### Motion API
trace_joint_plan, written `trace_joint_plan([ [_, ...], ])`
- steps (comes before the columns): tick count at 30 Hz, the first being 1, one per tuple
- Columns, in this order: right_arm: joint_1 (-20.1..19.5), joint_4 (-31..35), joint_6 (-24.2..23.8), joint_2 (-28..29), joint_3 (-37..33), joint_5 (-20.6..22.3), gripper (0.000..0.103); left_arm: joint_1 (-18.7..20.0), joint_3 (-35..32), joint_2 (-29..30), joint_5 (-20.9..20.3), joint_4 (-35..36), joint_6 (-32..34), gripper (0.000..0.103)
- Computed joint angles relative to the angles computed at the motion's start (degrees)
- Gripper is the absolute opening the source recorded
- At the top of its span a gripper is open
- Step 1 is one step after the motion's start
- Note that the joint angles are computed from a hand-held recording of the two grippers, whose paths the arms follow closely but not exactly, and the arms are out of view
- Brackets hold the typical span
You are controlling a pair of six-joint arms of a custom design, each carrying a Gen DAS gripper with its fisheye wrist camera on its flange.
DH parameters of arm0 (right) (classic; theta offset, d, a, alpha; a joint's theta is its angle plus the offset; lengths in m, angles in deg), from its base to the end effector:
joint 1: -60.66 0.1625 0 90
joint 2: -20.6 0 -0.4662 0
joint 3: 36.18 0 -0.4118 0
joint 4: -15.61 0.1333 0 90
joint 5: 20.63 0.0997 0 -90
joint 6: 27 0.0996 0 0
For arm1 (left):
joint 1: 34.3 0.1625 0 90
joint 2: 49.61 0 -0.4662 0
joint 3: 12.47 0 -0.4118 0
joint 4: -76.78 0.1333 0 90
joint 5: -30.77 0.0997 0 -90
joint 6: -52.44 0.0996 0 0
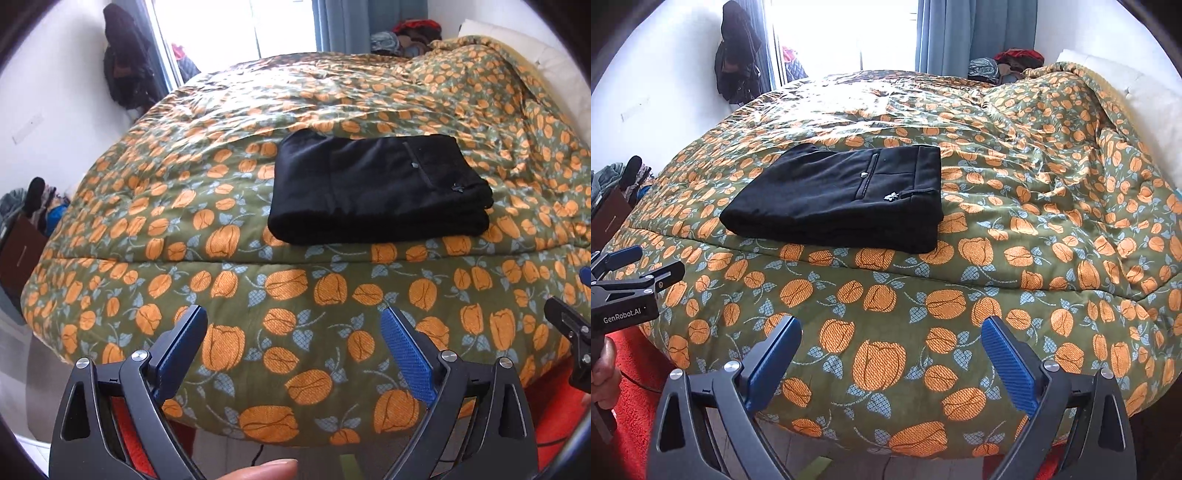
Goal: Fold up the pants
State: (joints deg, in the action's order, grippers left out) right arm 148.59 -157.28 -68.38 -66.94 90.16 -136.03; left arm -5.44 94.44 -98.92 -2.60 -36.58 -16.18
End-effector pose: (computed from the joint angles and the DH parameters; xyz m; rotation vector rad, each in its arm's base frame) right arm 0.0734 -0.4781 0.3750 0.5937 -2.3056 0.6941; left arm -0.4001 -0.4677 0.0669 0.2110 2.1203 -0.7506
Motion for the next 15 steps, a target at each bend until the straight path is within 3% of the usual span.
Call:
trace_joint_plan([
  [15,2.21,-1.95,-1.79,-0.45,2.03,-1.13,0.097,-0.7,3.19,-1.57,-1.59,-7.04,3.66,0.096],
])
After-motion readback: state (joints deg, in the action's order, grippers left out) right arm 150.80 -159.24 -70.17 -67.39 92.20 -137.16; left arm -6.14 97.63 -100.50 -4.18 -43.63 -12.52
